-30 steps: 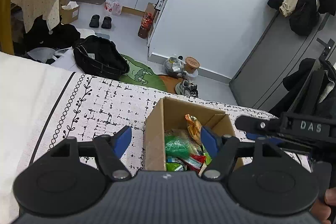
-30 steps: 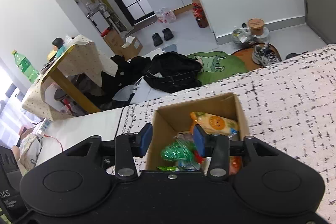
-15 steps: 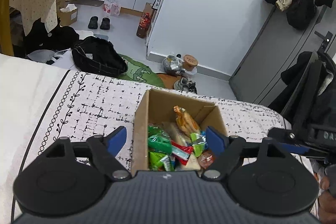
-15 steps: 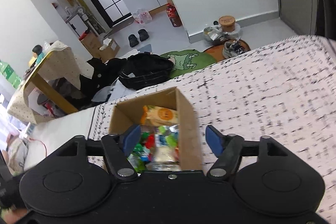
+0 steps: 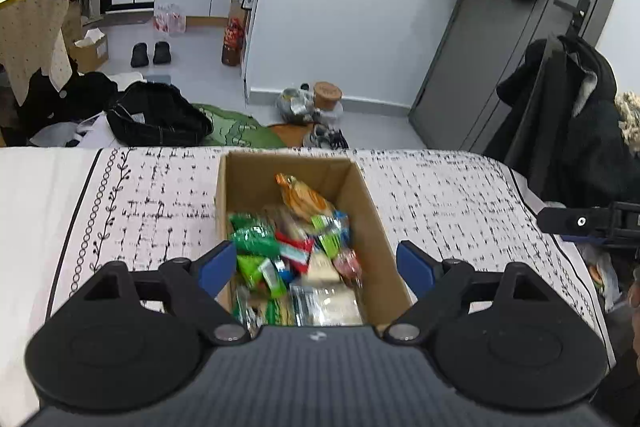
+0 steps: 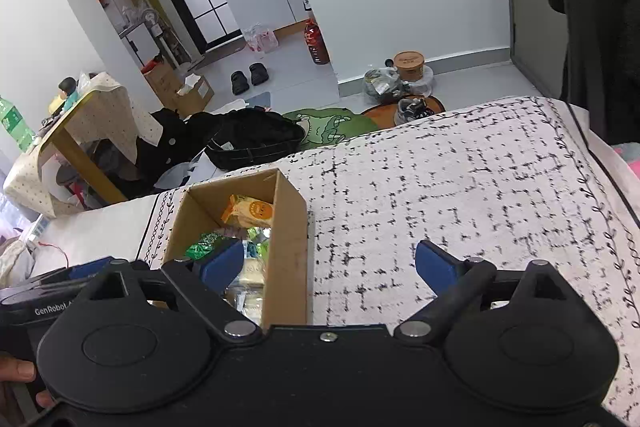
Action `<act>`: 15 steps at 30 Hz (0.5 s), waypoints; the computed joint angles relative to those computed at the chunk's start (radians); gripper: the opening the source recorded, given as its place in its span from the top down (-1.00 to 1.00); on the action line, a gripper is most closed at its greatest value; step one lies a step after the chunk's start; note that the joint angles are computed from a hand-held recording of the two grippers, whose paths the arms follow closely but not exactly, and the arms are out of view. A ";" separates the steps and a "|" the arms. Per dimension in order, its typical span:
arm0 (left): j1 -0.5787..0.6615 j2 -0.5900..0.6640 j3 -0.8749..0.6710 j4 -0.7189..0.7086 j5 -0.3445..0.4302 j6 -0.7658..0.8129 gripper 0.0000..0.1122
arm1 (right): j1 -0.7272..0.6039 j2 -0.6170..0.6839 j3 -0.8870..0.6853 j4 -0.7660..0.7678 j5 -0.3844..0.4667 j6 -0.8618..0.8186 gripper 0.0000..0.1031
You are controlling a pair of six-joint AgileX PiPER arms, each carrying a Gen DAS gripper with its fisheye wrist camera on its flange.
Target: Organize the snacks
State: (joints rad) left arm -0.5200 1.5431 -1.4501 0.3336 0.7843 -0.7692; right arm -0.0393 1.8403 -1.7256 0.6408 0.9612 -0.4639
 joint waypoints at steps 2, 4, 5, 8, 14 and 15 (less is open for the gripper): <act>-0.015 -0.009 -0.006 0.014 0.027 -0.015 -0.54 | -0.016 -0.018 0.017 -0.001 0.002 -0.017 -0.91; -0.026 -0.019 -0.012 0.015 0.057 -0.025 -0.54 | -0.038 -0.034 0.026 0.009 0.020 -0.038 -0.99; -0.032 -0.023 -0.016 0.018 0.071 -0.030 -0.54 | -0.048 -0.043 0.031 0.014 0.032 -0.050 -0.99; -0.062 -0.035 -0.030 0.044 0.117 -0.061 -0.58 | -0.079 -0.064 0.042 0.026 0.064 -0.089 -1.00; -0.141 -0.067 -0.046 0.123 0.205 -0.122 -0.62 | -0.144 -0.101 0.063 0.044 0.124 -0.153 -1.00; -0.155 -0.074 -0.044 0.134 0.222 -0.139 -0.62 | -0.153 -0.110 0.071 0.045 0.128 -0.163 -1.00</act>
